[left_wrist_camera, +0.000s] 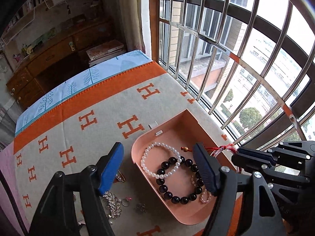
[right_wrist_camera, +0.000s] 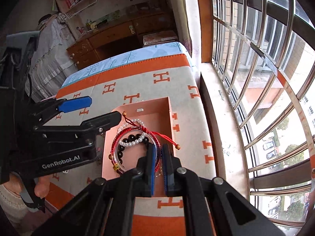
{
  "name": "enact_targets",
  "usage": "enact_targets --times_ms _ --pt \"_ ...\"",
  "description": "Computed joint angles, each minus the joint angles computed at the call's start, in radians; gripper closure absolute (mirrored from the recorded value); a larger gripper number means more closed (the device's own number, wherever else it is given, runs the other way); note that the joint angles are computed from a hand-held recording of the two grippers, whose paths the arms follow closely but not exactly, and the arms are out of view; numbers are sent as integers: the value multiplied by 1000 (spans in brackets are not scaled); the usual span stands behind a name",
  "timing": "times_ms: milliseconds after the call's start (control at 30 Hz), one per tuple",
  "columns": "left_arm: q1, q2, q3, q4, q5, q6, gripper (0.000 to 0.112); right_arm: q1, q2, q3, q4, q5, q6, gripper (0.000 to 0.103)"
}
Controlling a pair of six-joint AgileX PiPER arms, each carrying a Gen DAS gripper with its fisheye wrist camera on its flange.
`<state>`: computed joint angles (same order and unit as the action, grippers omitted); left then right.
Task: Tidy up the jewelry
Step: 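Lower both bracelets into the pink box and open both tools, then withdraw both tools from the box toward the pink watch and silver comb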
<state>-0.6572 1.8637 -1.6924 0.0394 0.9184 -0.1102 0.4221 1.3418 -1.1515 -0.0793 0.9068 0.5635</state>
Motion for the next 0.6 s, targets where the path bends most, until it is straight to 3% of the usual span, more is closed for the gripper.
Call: enact_targets --times_ms 200,367,600 --pt "16 -96 116 33 -45 -27 40 27 76 -9 19 -5 -43 97" --pt "50 -209 265 46 -112 -53 29 61 142 -40 -11 29 -37 95" --pt "134 -360 396 35 -118 -34 21 81 140 -65 -19 52 -26 95"
